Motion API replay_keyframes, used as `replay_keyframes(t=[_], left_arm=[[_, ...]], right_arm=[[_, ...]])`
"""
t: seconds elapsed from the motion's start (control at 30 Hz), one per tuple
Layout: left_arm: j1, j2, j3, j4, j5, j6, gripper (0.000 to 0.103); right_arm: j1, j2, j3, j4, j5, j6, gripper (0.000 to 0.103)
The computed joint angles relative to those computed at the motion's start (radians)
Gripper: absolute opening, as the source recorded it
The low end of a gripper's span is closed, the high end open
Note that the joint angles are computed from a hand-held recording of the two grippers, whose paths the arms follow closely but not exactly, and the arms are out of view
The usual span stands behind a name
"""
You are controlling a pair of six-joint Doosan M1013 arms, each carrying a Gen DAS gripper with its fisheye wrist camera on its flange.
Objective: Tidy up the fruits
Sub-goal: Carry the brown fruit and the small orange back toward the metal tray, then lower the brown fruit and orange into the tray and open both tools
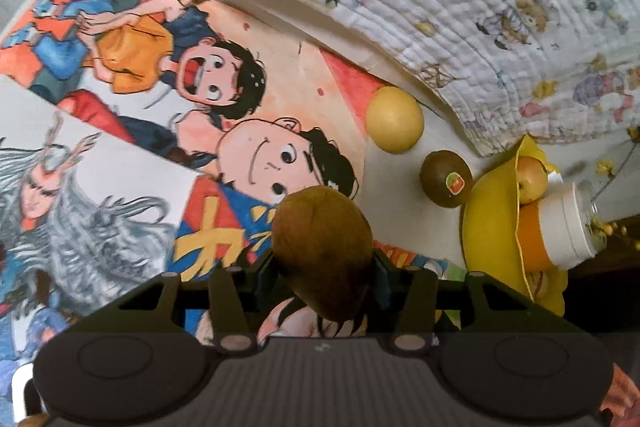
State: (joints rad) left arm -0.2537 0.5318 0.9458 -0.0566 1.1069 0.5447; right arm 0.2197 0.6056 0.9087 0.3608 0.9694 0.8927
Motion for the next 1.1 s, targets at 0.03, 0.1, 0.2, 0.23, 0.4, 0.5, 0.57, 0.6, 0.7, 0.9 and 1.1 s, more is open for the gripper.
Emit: replay_keyframes(t=[0.03, 0.1, 0.2, 0.23, 0.4, 0.5, 0.57, 0.6, 0.7, 0.9, 1.1], left_arm=[[-0.002, -0.016, 0.02, 0.003, -0.007, 0.003, 0.053], [-0.004, -0.033, 0.044, 0.004, -0.019, 0.007, 0.053], [-0.009, -0.074, 0.097, 0.007, -0.036, 0.005, 0.053], [-0.011, -0.081, 0.108, 0.009, -0.038, 0.002, 0.053], [-0.021, -0.139, 0.186, 0.009, -0.054, 0.005, 0.053], [-0.03, -0.176, 0.233, 0.008, -0.059, 0.011, 0.053], [-0.036, -0.194, 0.259, 0.003, -0.056, 0.012, 0.053], [-0.04, -0.203, 0.272, 0.001, -0.053, 0.012, 0.053], [-0.048, -0.222, 0.303, -0.009, -0.04, 0.006, 0.053], [-0.066, -0.245, 0.346, -0.023, -0.023, 0.008, 0.053], [-0.081, -0.249, 0.353, -0.03, 0.011, 0.027, 0.053]], right_arm=[[0.001, -0.009, 0.013, -0.001, -0.007, 0.001, 0.036], [0.003, -0.03, 0.042, 0.0, -0.019, 0.0, 0.036], [0.005, -0.065, 0.087, -0.002, -0.031, 0.003, 0.036], [0.007, -0.079, 0.106, -0.005, -0.037, 0.006, 0.036], [0.009, -0.139, 0.183, -0.007, -0.054, 0.014, 0.036], [0.01, -0.175, 0.232, -0.001, -0.052, 0.007, 0.036], [0.011, -0.196, 0.26, 0.003, -0.049, 0.001, 0.036], [0.011, -0.207, 0.275, 0.005, -0.043, -0.002, 0.036], [0.012, -0.231, 0.31, 0.006, -0.021, -0.001, 0.036], [0.014, -0.262, 0.359, -0.017, -0.002, 0.027, 0.036], [0.008, -0.28, 0.385, -0.028, 0.022, 0.062, 0.036]])
